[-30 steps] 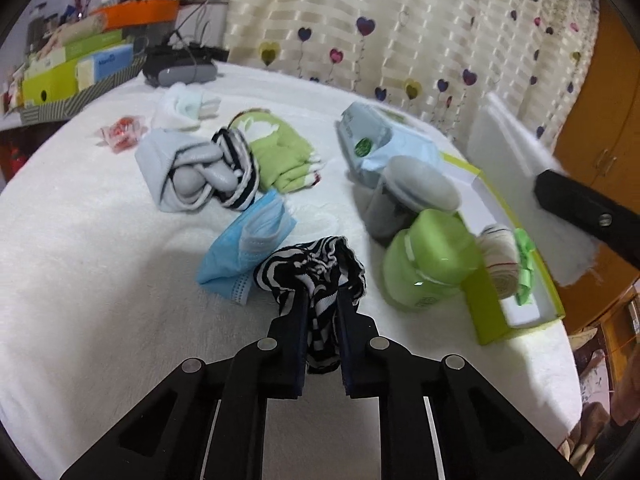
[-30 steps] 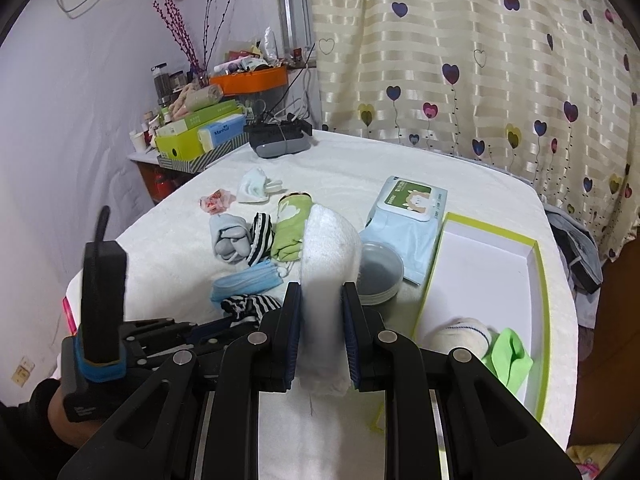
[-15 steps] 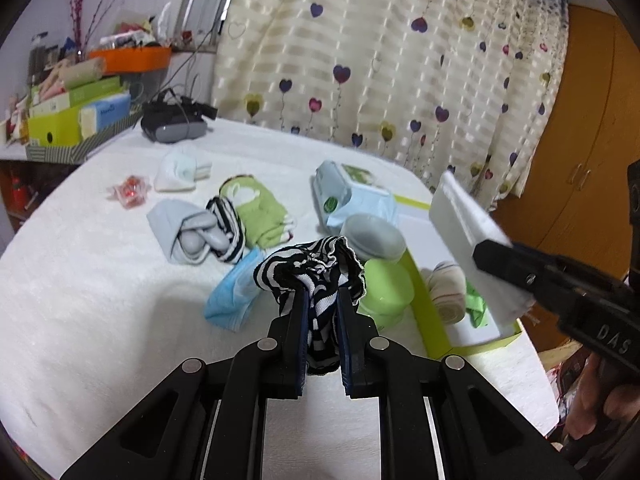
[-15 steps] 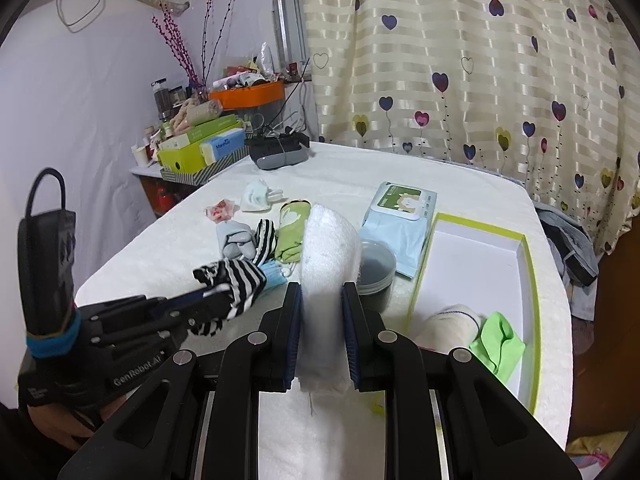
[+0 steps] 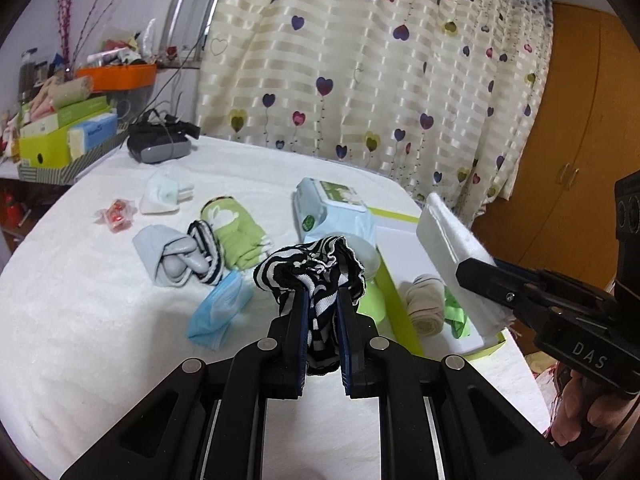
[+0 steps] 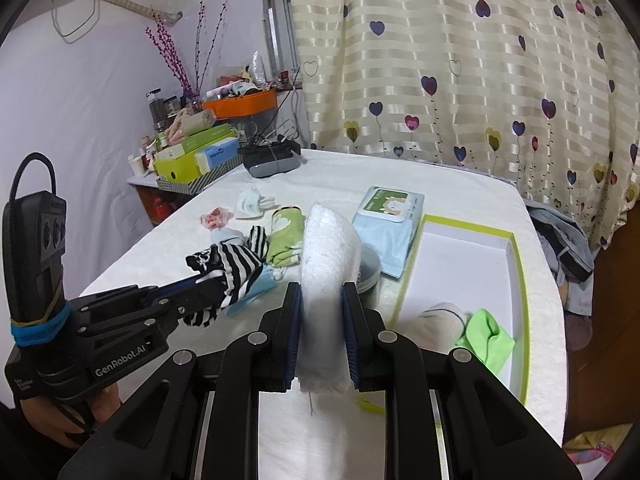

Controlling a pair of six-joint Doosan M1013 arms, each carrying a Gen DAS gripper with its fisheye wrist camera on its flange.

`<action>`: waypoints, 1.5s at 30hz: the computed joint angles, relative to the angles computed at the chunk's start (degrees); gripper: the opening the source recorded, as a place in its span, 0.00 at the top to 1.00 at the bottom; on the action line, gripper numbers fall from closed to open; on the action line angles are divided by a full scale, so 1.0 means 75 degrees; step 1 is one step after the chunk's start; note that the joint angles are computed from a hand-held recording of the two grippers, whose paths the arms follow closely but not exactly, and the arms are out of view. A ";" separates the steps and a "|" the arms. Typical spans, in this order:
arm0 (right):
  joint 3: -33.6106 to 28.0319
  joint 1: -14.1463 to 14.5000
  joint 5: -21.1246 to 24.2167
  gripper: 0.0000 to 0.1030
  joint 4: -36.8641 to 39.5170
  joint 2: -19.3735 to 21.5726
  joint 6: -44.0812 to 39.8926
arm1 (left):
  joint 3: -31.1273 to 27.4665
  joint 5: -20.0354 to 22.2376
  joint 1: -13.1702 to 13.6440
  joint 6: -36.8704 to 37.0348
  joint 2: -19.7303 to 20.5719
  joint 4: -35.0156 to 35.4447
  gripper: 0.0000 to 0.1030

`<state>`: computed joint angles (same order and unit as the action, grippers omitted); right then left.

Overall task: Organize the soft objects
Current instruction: 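Carry the striped sock and white towel into the white box with both tools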

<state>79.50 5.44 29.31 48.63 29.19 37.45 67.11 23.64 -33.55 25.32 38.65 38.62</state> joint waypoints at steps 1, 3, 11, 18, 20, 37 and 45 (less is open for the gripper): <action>0.0000 -0.0018 -0.0012 0.80 0.0000 -0.0002 0.0017 | -0.0041 -0.0013 -0.0008 0.0077 0.0018 -0.0038 0.88; 0.0019 -0.0067 -0.0070 0.80 0.0011 -0.0013 0.0069 | -0.0127 -0.0029 -0.0021 0.0268 0.0054 -0.0167 0.88; 0.0051 -0.0322 -0.0299 0.80 -0.0052 -0.0036 0.0451 | -0.0575 -0.0097 -0.0096 0.1184 0.0276 -0.0816 0.88; 0.0049 -0.0501 -0.0417 0.80 -0.0217 -0.0009 0.0872 | -0.1047 -0.0010 -0.0154 0.2203 0.0529 -0.1673 0.88; 0.0056 -0.0550 -0.0435 0.80 -0.0251 0.0002 0.0977 | -0.1151 0.0018 -0.0164 0.2399 0.0589 -0.1838 0.88; 0.0007 -0.0807 -0.0103 0.80 -0.1190 0.0261 0.2215 | -0.2007 0.0515 -0.0242 0.4937 0.1157 -0.4187 0.88; -0.0112 -0.0848 0.0248 0.80 -0.1582 0.0451 0.2654 | -0.2491 0.1090 -0.0256 0.6142 0.1488 -0.5470 0.88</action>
